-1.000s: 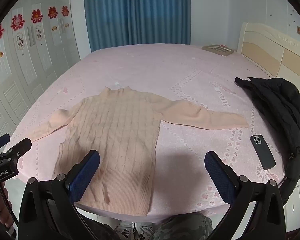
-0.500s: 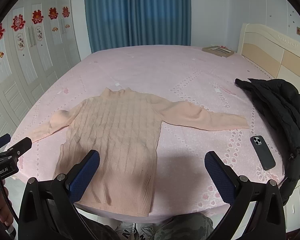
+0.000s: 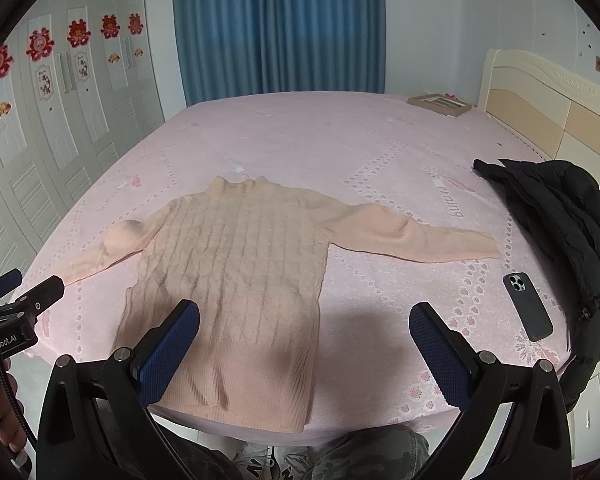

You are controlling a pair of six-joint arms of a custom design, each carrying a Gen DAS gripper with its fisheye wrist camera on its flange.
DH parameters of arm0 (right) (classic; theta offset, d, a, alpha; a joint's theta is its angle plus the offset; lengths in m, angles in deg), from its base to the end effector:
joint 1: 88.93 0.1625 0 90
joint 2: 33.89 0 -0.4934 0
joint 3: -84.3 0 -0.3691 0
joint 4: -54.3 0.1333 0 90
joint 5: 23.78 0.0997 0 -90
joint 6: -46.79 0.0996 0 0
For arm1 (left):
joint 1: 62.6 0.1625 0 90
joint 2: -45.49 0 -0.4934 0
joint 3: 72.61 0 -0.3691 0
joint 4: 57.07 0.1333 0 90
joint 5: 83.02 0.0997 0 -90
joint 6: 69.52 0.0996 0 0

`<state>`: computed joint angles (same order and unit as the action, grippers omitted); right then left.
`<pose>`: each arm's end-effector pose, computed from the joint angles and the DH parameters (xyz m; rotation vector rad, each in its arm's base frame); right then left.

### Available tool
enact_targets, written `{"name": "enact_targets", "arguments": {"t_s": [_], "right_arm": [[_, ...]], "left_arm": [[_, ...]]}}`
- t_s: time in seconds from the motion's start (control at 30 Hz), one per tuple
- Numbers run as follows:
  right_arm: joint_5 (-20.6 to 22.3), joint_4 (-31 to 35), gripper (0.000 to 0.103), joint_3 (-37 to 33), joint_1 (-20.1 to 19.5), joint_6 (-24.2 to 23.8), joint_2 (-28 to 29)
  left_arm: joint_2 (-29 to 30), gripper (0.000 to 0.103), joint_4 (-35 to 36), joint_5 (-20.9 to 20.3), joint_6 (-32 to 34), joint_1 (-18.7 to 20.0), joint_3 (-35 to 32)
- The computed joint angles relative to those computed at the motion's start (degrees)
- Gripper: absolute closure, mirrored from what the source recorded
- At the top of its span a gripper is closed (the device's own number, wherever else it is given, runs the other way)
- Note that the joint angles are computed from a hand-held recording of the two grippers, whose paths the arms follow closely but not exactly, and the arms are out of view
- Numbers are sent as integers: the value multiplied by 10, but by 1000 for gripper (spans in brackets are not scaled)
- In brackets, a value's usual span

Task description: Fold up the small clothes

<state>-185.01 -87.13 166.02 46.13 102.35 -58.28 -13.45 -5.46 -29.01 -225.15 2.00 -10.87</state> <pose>0.5545 -0.4983 0.0134 -0.1122 -2.0487 1.0627 -0.0794 -0.6144 0.4436 0.7875 2.2958 -0.7818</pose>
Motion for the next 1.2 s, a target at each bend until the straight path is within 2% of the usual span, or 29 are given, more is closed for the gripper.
{"name": "enact_targets", "arguments": {"t_s": [0.63, 0.87, 0.97, 1.07, 1.13, 1.2], "right_arm": [[5, 12, 0, -20, 8, -2, 12], [0, 51, 0, -26, 15, 22, 11], [2, 49, 0, -27, 17, 14, 12], [-5, 57, 0, -25, 18, 25, 14], [-3, 37, 0, -18, 17, 19, 15], [-3, 43, 0, -15, 18, 30, 14]], "left_arm": [[-10, 0, 9, 6, -3, 6, -1], [-19, 0, 9, -1, -7, 4, 8], [-23, 0, 4, -1, -10, 3, 15], [-29, 0, -10, -6, -6, 2, 30], [-32, 0, -8, 2, -13, 3, 33], [-34, 0, -2, 9, -19, 3, 34]]}}
